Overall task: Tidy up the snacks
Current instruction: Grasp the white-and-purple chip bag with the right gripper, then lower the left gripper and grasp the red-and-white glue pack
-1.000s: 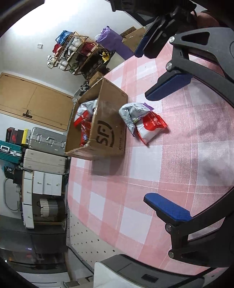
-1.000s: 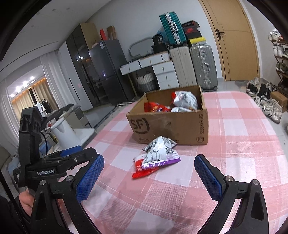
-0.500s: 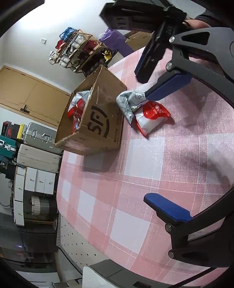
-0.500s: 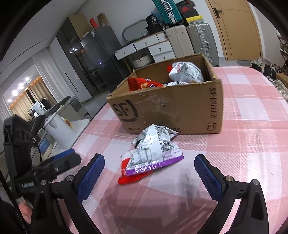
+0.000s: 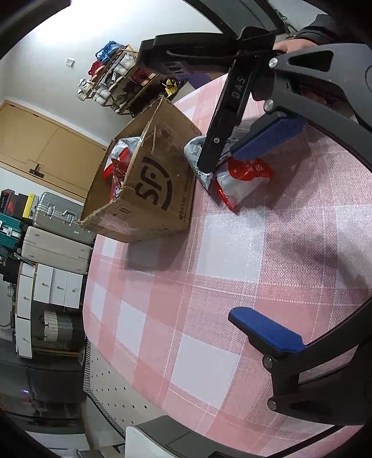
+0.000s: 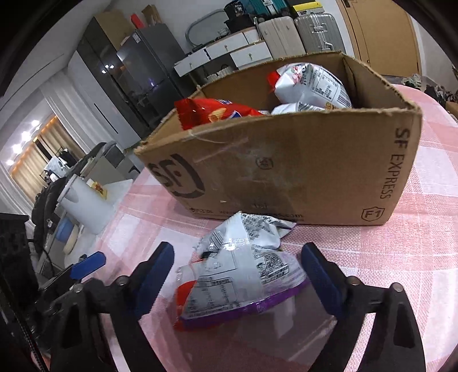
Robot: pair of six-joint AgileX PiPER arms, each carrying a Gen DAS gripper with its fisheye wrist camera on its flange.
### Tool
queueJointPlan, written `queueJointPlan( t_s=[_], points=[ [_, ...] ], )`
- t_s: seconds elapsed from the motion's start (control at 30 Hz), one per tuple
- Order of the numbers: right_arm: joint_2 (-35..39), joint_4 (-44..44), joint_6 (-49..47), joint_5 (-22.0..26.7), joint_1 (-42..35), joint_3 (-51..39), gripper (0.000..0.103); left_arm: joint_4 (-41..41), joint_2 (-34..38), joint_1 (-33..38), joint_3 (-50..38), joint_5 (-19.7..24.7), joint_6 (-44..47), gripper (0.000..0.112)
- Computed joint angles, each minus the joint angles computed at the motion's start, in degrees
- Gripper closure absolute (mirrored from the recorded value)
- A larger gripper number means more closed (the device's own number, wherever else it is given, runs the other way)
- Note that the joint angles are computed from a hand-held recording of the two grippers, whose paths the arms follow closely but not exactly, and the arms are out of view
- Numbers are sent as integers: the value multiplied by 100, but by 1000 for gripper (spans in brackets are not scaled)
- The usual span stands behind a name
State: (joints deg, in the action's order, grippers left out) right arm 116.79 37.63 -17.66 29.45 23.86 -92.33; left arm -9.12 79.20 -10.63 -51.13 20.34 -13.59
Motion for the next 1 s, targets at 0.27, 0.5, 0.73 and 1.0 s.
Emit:
queueJointPlan(
  t_s=[0.27, 0.5, 0.73, 1.0],
  points=[
    [176, 466, -410, 47, -90, -47, 43, -12, 55, 27, 10, -1, -11, 11],
    [29, 706, -611, -105, -16, 204, 45, 300, -21, -30, 13, 90, -338, 11],
    [-376, 1633, -1387, -264, -137, 805, 45, 439, -29, -84, -40, 249, -477, 11],
    [-1005, 2532, -2423, -280, -461, 1668, 45, 287, 192, -283, -267, 595, -320, 11]
  ],
)
